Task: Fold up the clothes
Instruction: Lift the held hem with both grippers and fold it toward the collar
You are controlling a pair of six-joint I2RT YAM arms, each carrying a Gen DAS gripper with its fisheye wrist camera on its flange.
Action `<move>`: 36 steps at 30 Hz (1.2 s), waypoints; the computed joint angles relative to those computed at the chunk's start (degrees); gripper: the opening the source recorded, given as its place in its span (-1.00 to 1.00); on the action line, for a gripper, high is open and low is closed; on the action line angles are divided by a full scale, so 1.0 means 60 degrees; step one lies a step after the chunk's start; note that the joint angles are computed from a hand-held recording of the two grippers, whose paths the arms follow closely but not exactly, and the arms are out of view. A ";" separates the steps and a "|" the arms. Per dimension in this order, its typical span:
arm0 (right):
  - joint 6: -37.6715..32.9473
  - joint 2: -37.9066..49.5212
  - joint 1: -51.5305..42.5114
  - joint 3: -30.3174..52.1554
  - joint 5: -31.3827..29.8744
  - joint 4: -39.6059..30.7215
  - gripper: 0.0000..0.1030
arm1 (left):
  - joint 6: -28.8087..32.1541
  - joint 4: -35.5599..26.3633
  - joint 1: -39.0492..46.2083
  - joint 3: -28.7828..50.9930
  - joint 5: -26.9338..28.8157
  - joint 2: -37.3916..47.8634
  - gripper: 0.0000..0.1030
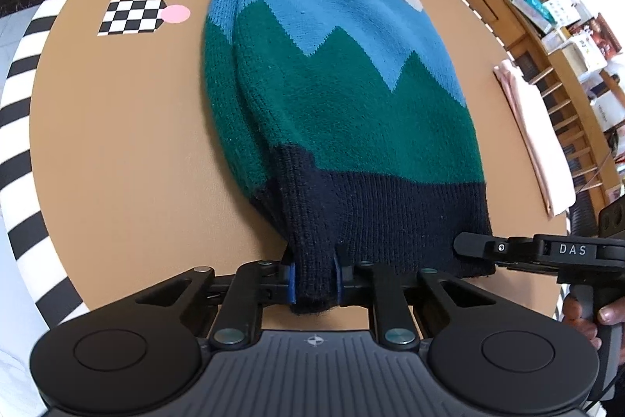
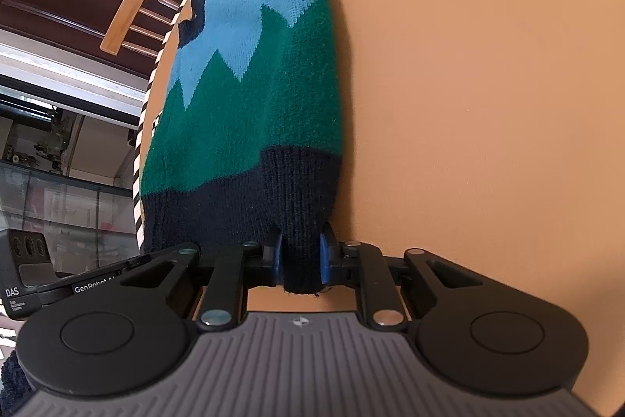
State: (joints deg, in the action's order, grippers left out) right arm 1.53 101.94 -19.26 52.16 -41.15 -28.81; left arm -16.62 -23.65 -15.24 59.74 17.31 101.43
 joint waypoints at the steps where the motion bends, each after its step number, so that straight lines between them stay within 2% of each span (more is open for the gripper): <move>1: 0.0006 -0.0027 0.0020 -0.0001 0.0043 -0.0012 -0.67 | 0.0024 -0.0108 -0.0014 0.0090 -0.0041 0.0028 -0.66; 5: 0.0033 0.0015 0.0071 0.0130 0.0058 -0.0211 -0.67 | 0.0064 -0.0556 -0.0052 0.0393 -0.0132 0.0033 -0.66; 9: -0.0382 -0.0114 -0.0125 0.0297 -0.0173 -0.0967 -0.67 | 0.0186 -0.0945 -0.0141 0.0491 -0.0136 -0.0218 -0.66; 14: -0.0905 -0.0597 -0.0544 0.0526 -0.0716 -0.2433 -0.67 | 0.0370 -0.1626 -0.0150 0.0383 -0.0059 -0.0970 -0.66; 22: -0.1441 -0.1528 -0.0723 0.1331 -0.1099 -0.4920 -0.67 | 0.0682 -0.3473 -0.0335 0.1035 -0.0277 -0.2084 -0.66; 29: -0.1910 -0.2313 -0.1172 0.2386 -0.1406 -0.7016 -0.67 | 0.1165 -0.4735 -0.0585 0.2278 -0.0530 -0.2798 -0.66; 33: -0.1922 -0.2539 -0.1500 0.3371 -0.1867 -0.7971 -0.67 | 0.1444 -0.5341 -0.0429 0.3348 -0.0304 -0.2812 -0.66; 36: -0.1764 -0.2348 -0.1428 0.4240 -0.2055 -0.8237 -0.67 | 0.1591 -0.5581 -0.0293 0.4098 -0.0096 -0.2422 -0.66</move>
State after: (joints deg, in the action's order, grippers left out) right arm -9.06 87.84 -27.83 77.60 -53.48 -78.23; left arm -7.07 -57.14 -17.00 84.33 16.73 86.90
